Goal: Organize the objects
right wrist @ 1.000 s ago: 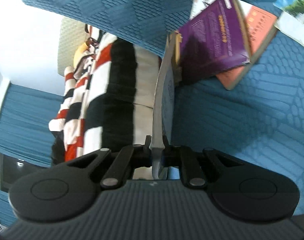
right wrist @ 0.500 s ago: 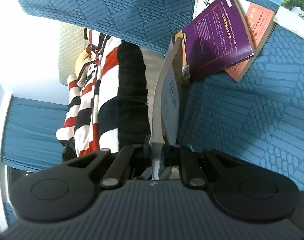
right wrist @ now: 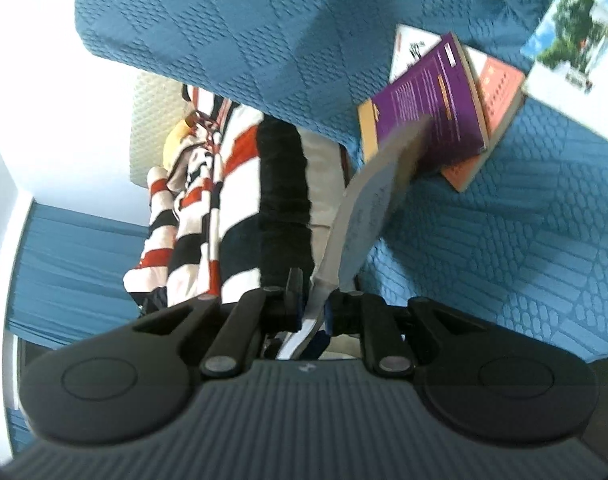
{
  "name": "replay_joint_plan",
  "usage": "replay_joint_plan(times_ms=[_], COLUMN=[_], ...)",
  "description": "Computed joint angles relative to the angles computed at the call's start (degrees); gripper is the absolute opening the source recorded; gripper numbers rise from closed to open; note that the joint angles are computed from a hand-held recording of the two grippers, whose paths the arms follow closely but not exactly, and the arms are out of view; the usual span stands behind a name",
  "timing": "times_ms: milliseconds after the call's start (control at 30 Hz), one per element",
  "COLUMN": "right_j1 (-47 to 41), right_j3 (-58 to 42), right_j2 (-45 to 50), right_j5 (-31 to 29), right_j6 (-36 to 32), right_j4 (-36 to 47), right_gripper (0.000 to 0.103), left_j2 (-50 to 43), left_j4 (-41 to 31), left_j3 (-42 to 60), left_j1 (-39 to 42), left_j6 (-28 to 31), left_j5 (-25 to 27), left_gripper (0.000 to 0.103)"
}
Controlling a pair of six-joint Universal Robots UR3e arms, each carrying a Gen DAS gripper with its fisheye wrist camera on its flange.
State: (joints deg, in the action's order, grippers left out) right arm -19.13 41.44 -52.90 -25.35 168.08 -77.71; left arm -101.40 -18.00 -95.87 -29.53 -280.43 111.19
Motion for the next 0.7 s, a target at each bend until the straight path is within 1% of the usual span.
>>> replay_joint_plan(times_ms=[33, 100, 167, 233, 300, 400, 567, 633, 667, 700], right_j1=[-0.53, -1.61, -3.02, -4.43, -6.10, -8.78, -12.85, -14.28, -14.82, -15.55], right_j3=[-0.74, -2.22, -2.83, -2.98, -2.16, 1.32, 11.64, 16.18, 17.98, 20.11], right_j2=[-0.35, -0.93, -1.81, -2.98, -4.60, -7.59, -13.70, -16.14, -17.08, -18.12], right_j5=[0.38, 0.76, 1.71, 2.22, 2.71, 3.29, 3.20, 2.14, 1.54, 0.91], right_j6=[-0.60, -1.59, -2.95, -4.32, -5.61, -6.96, -9.31, -10.40, -10.68, -11.32], right_j4=[1.02, 3.13, 5.45, 7.05, 8.32, 8.92, 6.68, 5.55, 5.16, 4.90], right_gripper=[0.014, 0.014, 0.014, 0.015, 0.015, 0.015, 0.015, 0.015, 0.016, 0.016], left_j2=[0.33, 0.03, -0.33, 0.14, -1.15, -1.94, -3.94, -4.41, -4.89, -5.02], left_j4=[-1.61, -1.29, -1.18, -2.09, -4.56, -7.02, -9.82, -10.08, -10.10, -9.64], left_j3=[1.35, 3.06, 4.53, 6.05, 10.27, 13.48, 16.74, 16.29, 16.00, 15.08], left_j1=[0.82, 2.93, 3.28, 4.53, 5.19, 4.81, 3.89, 3.98, 3.64, 3.81], left_j6=[1.59, 3.93, 5.91, 8.73, 10.76, 13.34, 17.37, 18.65, 19.17, 19.65], left_j5=[-1.20, -3.22, -3.25, -5.17, -6.71, -8.06, -9.84, -11.52, -11.00, -12.17], left_gripper=[0.021, 0.020, 0.020, 0.020, 0.020, 0.020, 0.021, 0.021, 0.021, 0.021])
